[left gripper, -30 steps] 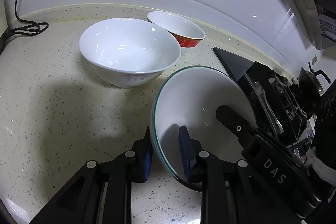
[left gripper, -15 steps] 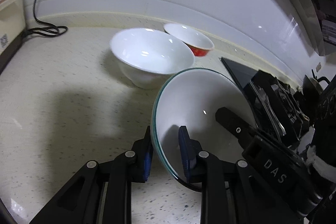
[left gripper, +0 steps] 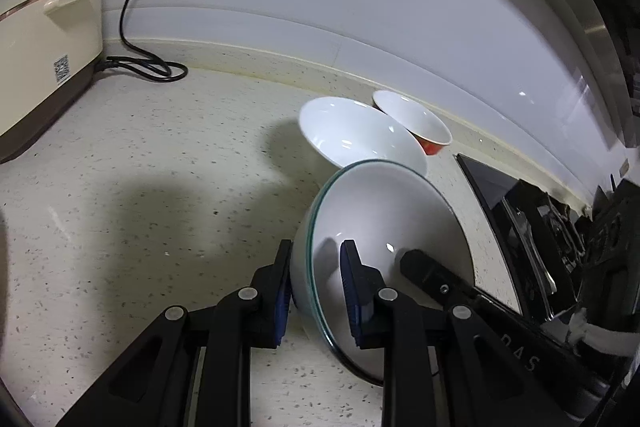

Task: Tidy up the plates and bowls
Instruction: 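Carry the green-rimmed bowl with both grippers toward the plate stack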

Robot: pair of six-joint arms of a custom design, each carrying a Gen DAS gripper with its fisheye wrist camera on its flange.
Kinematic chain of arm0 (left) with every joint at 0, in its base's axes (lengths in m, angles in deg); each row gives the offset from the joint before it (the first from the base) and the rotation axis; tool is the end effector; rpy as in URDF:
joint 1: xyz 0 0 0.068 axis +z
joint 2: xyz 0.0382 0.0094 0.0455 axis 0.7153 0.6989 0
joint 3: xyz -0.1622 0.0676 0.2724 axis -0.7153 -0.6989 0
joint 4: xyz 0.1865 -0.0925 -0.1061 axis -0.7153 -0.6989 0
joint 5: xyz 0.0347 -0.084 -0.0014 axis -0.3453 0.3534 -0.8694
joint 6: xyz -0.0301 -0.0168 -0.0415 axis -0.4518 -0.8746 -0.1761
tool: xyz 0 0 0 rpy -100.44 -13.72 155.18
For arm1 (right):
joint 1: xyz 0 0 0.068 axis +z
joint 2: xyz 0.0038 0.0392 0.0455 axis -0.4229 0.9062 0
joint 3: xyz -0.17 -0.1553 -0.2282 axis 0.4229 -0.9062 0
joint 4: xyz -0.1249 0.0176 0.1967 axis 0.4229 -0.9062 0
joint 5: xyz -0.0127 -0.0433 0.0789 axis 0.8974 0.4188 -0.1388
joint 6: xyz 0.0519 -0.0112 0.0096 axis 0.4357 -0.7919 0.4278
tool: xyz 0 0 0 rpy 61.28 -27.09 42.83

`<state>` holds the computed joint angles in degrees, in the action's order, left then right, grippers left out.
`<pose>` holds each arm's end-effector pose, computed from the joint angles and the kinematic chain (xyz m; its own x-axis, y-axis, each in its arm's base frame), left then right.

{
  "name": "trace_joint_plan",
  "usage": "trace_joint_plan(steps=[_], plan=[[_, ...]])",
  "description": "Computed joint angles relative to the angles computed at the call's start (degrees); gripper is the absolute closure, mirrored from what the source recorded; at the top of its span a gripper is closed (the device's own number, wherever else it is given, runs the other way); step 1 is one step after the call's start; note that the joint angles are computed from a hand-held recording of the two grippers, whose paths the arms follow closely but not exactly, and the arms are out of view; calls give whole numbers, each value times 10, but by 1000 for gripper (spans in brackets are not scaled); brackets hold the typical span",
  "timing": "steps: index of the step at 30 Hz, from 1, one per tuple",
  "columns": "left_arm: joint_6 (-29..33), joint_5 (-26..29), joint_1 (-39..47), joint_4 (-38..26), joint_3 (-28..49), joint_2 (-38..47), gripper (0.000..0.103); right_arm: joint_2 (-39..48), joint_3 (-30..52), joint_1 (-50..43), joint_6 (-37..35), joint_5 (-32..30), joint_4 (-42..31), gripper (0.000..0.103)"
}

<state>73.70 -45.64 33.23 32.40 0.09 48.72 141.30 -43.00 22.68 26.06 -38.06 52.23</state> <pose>0.2337 -0.0661 0.1206 -0.7186 0.1212 -0.6847 0.4405 0.8413 -0.3133 0.1513 0.1428 0.1437 -0.6442 0.5002 -0.5786 0.2702 0.8565 0.4397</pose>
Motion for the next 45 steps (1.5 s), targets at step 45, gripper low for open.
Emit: trace_joint_plan(steps=[45], plan=[[-91,-6,264,160,-54,73,76,166,263,44,-140,-112,-55,85]])
